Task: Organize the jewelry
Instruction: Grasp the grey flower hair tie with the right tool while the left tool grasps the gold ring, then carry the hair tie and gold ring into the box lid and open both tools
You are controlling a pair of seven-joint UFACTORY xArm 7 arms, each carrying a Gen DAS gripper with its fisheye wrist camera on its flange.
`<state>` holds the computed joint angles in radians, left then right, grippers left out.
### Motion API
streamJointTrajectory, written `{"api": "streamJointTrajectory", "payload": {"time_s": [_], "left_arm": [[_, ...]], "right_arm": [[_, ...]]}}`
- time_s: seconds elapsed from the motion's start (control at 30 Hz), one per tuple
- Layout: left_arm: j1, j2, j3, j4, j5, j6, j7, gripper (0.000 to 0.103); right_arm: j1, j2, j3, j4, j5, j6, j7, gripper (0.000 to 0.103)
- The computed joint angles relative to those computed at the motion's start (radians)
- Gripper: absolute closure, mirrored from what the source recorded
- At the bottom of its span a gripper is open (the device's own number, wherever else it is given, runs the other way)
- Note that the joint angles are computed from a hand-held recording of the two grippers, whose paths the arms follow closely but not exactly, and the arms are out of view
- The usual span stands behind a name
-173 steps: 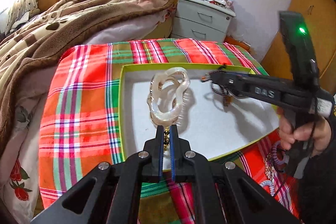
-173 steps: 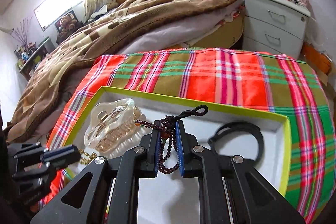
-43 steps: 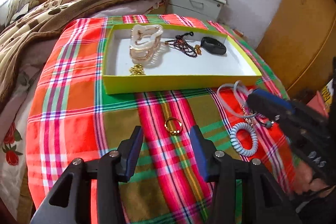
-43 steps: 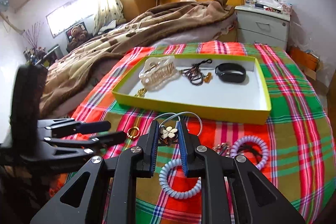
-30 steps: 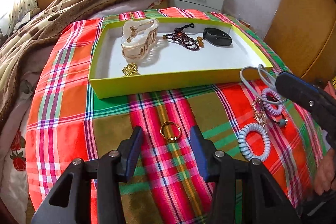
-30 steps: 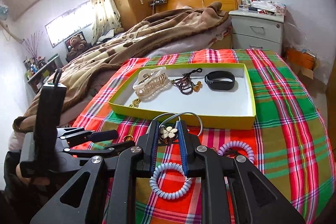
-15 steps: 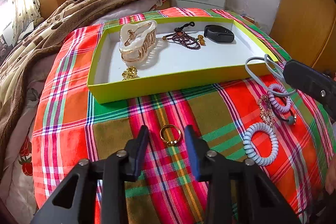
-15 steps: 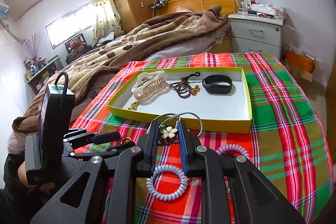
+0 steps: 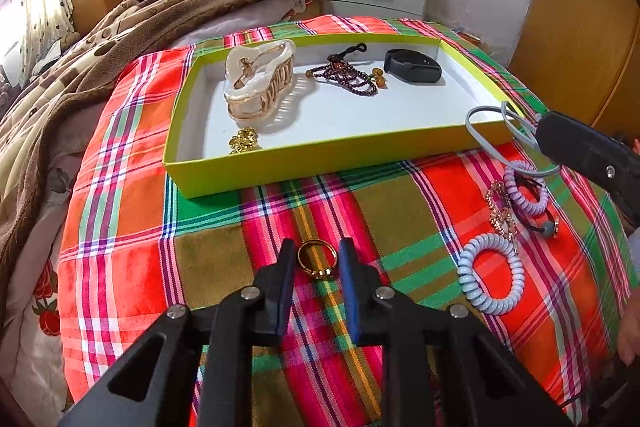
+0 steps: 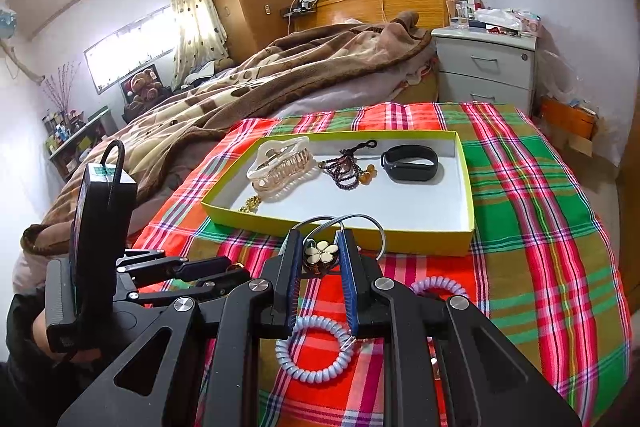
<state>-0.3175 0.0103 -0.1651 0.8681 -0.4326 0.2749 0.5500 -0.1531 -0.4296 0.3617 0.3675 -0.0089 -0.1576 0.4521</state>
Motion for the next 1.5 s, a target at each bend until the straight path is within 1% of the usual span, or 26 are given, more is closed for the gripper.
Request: {"api": "streamJointTrajectory", "payload": {"time_s": [0.13, 0.23, 0.37, 0.73, 0.93, 1.2, 1.33, 1.37, 1.4, 1.43, 1.5], "left_arm": [[-0.001, -0.011, 0.000, -0.001, -0.040, 0.008, 0.036, 0.081], [-0.002, -0.022, 0.006, -0.001, -0.049, 0.014, 0.040, 0.080], [-0.006, -0.037, 0.014, 0.005, -0.090, 0.021, 0.069, 0.080], [-0.011, -0.038, 0.030, 0.076, -0.196, 0.058, 0.158, 0.080], [0.004, 0.008, 0.018, 0.157, -0.203, 0.074, 0.156, 0.080], [0.032, 0.095, -0.014, 0.269, -0.181, 0.106, 0.134, 0.080], [0.042, 0.146, -0.030, 0.319, -0.146, 0.114, 0.098, 0.080], [0.045, 0.159, -0.034, 0.332, -0.139, 0.120, 0.090, 0.080], [0.047, 0.169, -0.038, 0.342, -0.131, 0.124, 0.084, 0.080], [0.048, 0.181, -0.042, 0.351, -0.120, 0.123, 0.076, 0.080], [0.047, 0.205, -0.045, 0.374, -0.089, 0.131, 0.047, 0.080]], "right_arm": [[-0.006, -0.001, 0.003, 0.002, -0.001, 0.001, 0.001, 0.084], [0.000, 0.000, -0.006, 0.005, -0.003, 0.002, -0.001, 0.084], [0.002, 0.001, -0.014, 0.016, -0.006, 0.006, -0.006, 0.084], [-0.021, 0.016, -0.034, 0.060, -0.020, 0.023, -0.013, 0.084], [-0.037, 0.064, -0.062, 0.118, -0.034, 0.042, -0.024, 0.084], [-0.085, 0.137, -0.051, 0.173, -0.061, 0.047, -0.014, 0.084], [-0.113, 0.175, -0.044, 0.197, -0.078, 0.053, -0.009, 0.084], [-0.126, 0.182, -0.039, 0.202, -0.084, 0.054, -0.006, 0.084], [-0.154, 0.191, -0.018, 0.209, -0.094, 0.060, 0.003, 0.084], [-0.163, 0.203, -0.016, 0.216, -0.104, 0.065, 0.006, 0.084], [-0.155, 0.225, -0.034, 0.231, -0.122, 0.076, 0.010, 0.084]]}}
